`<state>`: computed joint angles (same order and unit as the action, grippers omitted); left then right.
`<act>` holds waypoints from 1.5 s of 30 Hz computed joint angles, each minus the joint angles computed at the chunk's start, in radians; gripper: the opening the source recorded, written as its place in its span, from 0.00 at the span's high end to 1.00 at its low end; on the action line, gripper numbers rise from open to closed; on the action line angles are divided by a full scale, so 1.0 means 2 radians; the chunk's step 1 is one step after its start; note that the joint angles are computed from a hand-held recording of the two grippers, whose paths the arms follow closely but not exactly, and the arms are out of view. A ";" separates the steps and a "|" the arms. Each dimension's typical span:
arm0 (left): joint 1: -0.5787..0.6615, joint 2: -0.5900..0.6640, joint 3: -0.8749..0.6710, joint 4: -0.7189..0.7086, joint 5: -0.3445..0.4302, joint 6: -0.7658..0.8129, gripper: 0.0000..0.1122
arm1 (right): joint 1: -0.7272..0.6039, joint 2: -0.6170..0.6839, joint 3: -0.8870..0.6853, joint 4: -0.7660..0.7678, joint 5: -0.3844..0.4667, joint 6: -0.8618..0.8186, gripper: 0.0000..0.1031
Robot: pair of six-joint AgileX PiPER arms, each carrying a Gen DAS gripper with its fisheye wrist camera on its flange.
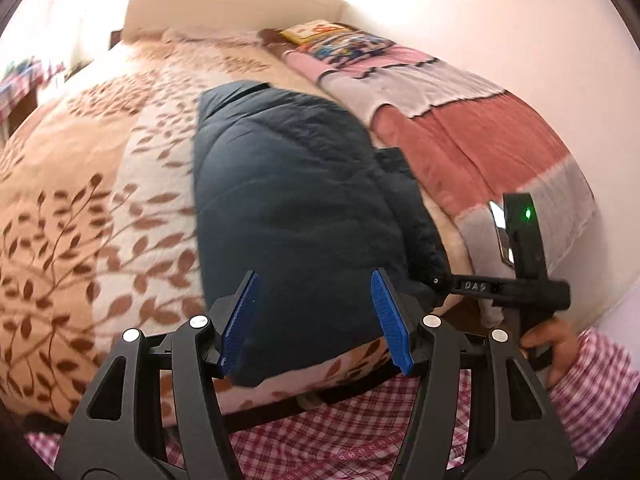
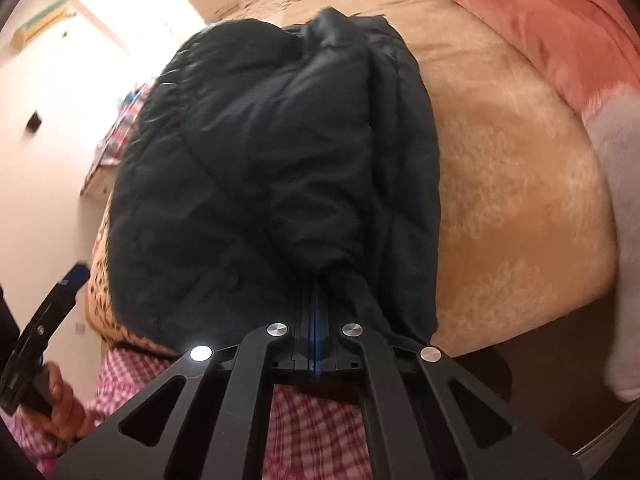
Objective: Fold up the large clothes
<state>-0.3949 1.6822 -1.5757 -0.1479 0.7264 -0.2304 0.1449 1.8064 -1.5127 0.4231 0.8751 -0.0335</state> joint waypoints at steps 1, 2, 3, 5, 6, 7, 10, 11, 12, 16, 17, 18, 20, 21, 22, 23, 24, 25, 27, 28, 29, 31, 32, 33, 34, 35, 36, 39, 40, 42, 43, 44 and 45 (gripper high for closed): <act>0.002 -0.005 0.006 0.000 0.000 -0.008 0.50 | 0.007 0.002 0.002 -0.011 -0.010 0.005 1.00; 0.003 -0.010 0.012 0.006 0.000 -0.020 0.50 | 0.012 0.003 0.005 -0.019 -0.019 0.012 1.00; 0.002 -0.016 0.016 0.019 0.002 -0.035 0.49 | 0.016 0.003 0.006 -0.026 -0.024 0.022 1.00; -0.002 -0.020 0.015 0.046 0.004 -0.050 0.48 | 0.016 0.005 0.002 -0.025 -0.022 0.027 1.00; -0.009 -0.023 0.013 0.077 0.006 -0.071 0.48 | 0.013 0.009 -0.001 -0.018 -0.021 0.020 1.00; -0.012 -0.023 0.011 0.090 0.010 -0.082 0.47 | 0.010 0.010 -0.001 -0.010 -0.021 0.013 1.00; -0.022 -0.018 -0.006 0.142 0.032 -0.135 0.45 | -0.007 0.008 0.018 0.038 -0.032 -0.034 1.00; -0.027 -0.014 -0.011 0.163 0.042 -0.154 0.45 | -0.013 0.006 0.028 0.059 -0.038 -0.054 1.00; -0.030 -0.009 -0.018 0.177 0.053 -0.166 0.45 | -0.021 0.003 0.039 0.082 -0.042 -0.073 1.00; -0.034 0.020 -0.056 0.193 0.085 -0.182 0.45 | -0.043 -0.021 0.077 0.143 -0.042 -0.126 1.00; -0.035 0.032 -0.072 0.194 0.095 -0.182 0.45 | -0.046 -0.023 0.082 0.149 -0.044 -0.134 1.00; -0.034 0.043 -0.088 0.192 0.102 -0.180 0.45 | -0.047 -0.029 0.088 0.152 -0.047 -0.139 1.00; -0.038 0.058 -0.110 0.197 0.114 -0.179 0.45 | -0.050 -0.040 0.102 0.154 -0.050 -0.145 1.00; -0.041 0.069 -0.125 0.205 0.124 -0.180 0.45 | -0.049 -0.048 0.104 0.148 -0.050 -0.139 1.00; -0.044 0.074 -0.132 0.212 0.129 -0.181 0.45 | -0.050 -0.058 0.107 0.142 -0.050 -0.134 1.00; -0.047 0.078 -0.138 0.217 0.134 -0.182 0.45 | -0.049 -0.072 0.114 0.137 -0.058 -0.128 1.00; -0.050 0.085 -0.146 0.224 0.140 -0.182 0.45 | -0.042 -0.083 0.120 0.132 -0.073 -0.122 1.00; -0.052 0.089 -0.153 0.227 0.147 -0.183 0.45 | -0.045 -0.105 0.124 0.125 -0.081 -0.124 1.00; -0.056 0.100 -0.167 0.233 0.160 -0.185 0.45 | -0.041 -0.115 0.105 0.100 -0.091 -0.118 0.98; -0.057 0.107 -0.177 0.234 0.169 -0.186 0.45 | -0.041 -0.109 0.078 0.091 -0.087 -0.117 0.98; -0.058 0.112 -0.185 0.233 0.176 -0.187 0.45 | -0.040 -0.099 0.052 0.087 -0.079 -0.117 0.98; -0.060 0.121 -0.198 0.235 0.190 -0.190 0.45 | -0.034 -0.074 -0.001 0.067 -0.069 -0.102 0.98; -0.061 0.123 -0.200 0.236 0.193 -0.192 0.45 | -0.032 -0.058 -0.028 0.066 -0.060 -0.098 0.98; -0.062 0.125 -0.203 0.238 0.198 -0.193 0.45 | -0.031 -0.042 -0.047 0.072 -0.053 -0.101 0.98; -0.063 0.127 -0.206 0.239 0.201 -0.195 0.45 | -0.032 -0.018 -0.081 0.085 -0.035 -0.108 0.98; -0.063 0.129 -0.209 0.239 0.204 -0.195 0.45 | -0.030 0.002 -0.108 0.083 -0.023 -0.103 0.98; -0.063 0.129 -0.210 0.240 0.204 -0.195 0.45 | -0.026 0.025 -0.138 0.074 -0.008 -0.092 0.98; -0.060 0.133 -0.216 0.241 0.205 -0.190 0.45 | -0.019 0.091 -0.219 0.041 0.043 -0.047 0.98; -0.058 0.133 -0.214 0.238 0.203 -0.188 0.44 | -0.018 0.116 -0.247 0.031 0.065 -0.028 0.98; -0.055 0.131 -0.210 0.231 0.197 -0.183 0.44 | -0.024 0.141 -0.267 0.041 0.084 -0.017 1.00; -0.053 0.130 -0.207 0.228 0.194 -0.180 0.43 | -0.026 0.145 -0.263 0.049 0.084 -0.018 1.00; -0.051 0.130 -0.207 0.226 0.193 -0.177 0.43 | -0.027 0.147 -0.260 0.054 0.084 -0.020 1.00; -0.050 0.129 -0.205 0.224 0.190 -0.175 0.43 | -0.027 0.147 -0.257 0.056 0.083 -0.020 1.00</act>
